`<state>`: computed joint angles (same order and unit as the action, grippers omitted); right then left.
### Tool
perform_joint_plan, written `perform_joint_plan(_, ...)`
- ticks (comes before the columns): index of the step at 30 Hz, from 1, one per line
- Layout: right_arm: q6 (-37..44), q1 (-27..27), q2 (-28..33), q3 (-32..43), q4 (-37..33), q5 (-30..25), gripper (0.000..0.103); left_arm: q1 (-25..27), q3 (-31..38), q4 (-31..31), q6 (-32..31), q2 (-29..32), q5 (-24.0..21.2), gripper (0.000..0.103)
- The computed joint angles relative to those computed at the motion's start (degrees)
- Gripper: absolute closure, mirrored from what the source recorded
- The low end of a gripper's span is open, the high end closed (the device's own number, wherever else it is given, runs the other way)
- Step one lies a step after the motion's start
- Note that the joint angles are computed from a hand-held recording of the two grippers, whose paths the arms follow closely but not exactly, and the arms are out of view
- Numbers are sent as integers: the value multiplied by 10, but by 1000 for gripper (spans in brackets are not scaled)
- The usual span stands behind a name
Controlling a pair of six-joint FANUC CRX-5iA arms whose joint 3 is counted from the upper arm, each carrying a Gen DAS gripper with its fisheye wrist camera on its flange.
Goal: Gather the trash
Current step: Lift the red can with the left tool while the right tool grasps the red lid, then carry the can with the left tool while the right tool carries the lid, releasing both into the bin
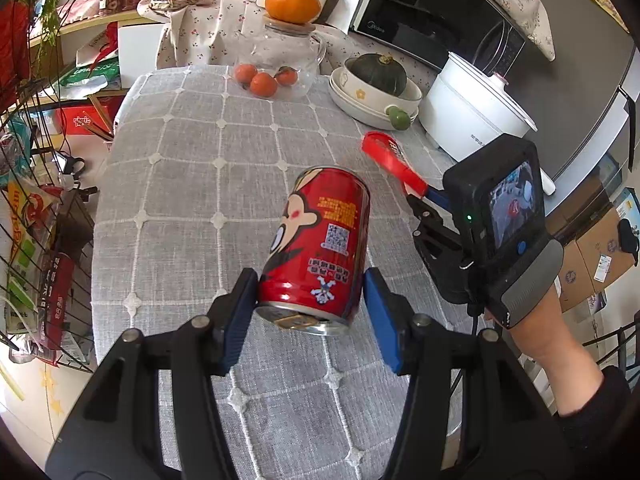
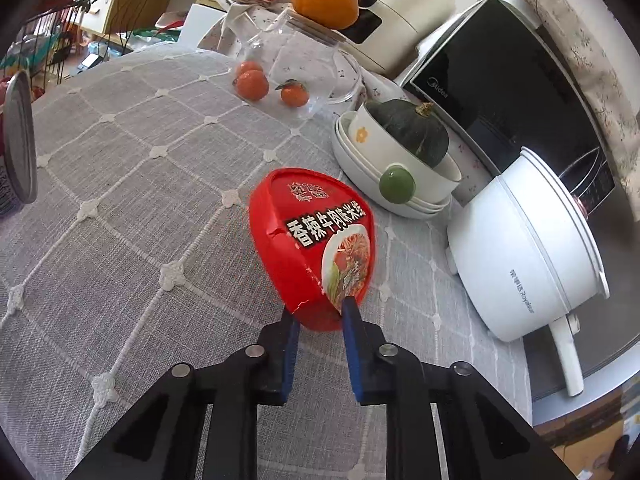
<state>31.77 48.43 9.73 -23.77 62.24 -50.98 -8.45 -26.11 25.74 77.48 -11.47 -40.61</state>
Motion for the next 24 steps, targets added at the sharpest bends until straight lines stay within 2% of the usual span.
perform_joint_plan(5, -16, 7, -39, -16, -10, -5, 91, -4, -5, 15, -8, -10, 6, 47)
perform_joint_plan(8, -10, 9, -79, -18, -58, 2, 95, -7, -10, 27, -16, -18, 8, 47)
perform_joint_plan(12, -8, 19, -128, -24, -106, -12, 95, -16, -17, 43, -18, -31, 11, 47)
perform_joint_plan(24, -18, 92, -295, -76, -159, -143, 95, -77, -25, 50, -17, -64, 29, 47)
